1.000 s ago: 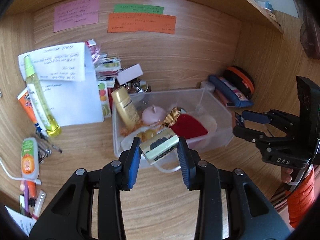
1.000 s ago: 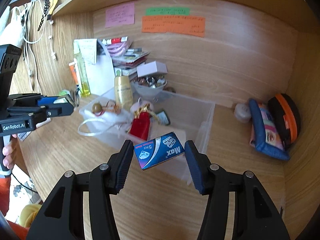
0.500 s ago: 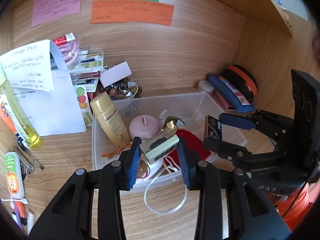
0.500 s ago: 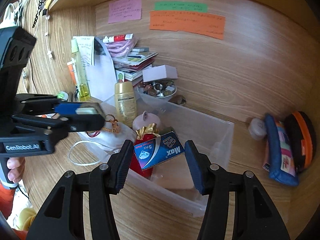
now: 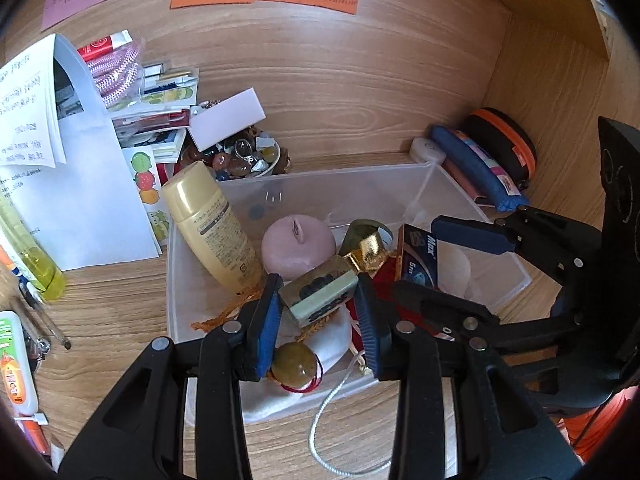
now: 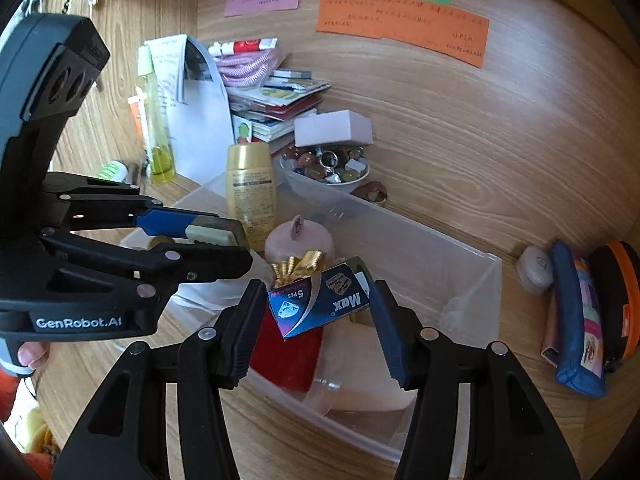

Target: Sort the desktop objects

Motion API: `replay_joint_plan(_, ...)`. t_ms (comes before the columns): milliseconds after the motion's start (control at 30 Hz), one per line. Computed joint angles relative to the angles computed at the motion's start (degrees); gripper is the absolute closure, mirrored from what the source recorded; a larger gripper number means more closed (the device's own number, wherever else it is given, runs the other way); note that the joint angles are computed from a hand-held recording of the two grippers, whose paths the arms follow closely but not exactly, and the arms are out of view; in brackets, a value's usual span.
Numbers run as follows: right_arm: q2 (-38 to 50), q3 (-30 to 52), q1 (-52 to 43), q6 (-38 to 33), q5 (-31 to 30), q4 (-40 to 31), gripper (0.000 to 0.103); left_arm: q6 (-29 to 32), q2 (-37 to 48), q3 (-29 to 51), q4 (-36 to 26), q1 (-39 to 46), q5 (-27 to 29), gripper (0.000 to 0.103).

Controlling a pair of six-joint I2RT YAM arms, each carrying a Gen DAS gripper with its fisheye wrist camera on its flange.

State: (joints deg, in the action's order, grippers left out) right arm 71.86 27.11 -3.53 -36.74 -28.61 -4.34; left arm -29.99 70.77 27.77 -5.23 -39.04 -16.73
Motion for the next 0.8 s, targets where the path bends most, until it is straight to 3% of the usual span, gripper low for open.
replay_joint_plan(233,-0.30,-0.61,1.11,-0.04,2.70,1.87,0.052,0.35,-0.63,-0.65,1.13,1.91,2.44,0.067)
replay_joint_plan(300,-0.62,-0.76,1.25,-0.03,3.39,2.13,0.048,0.26,-0.80,-0.42,0.64,1.65,1.92,0.067)
replay_joint_plan(367,-1.27,-1.04,1.27,0.31,3.92,2.57,0.036,0.35,-1.11,-0.35,0.30,1.42,1.55,0.067)
replay_joint_plan(433,-2.79,-1.36,0.52,-0.05,3.20,2.00,0.035,0.20,-1.48,-0.20,-0.07,1.18,1.18,0.066)
replay_joint_plan(667,-7.58,-1.78,-1.14,-0.23,3.64,0.12,0.025,-1.26,-5.91,-0.72,-2.39,-0.51,-2.08,0.046)
replay_joint_plan(800,-9.32,-1.96,-2.46,-0.16,3.58,-0.96,0.024,-2.99,-10.16,-1.28,-5.05,-3.66,-7.99,0.030)
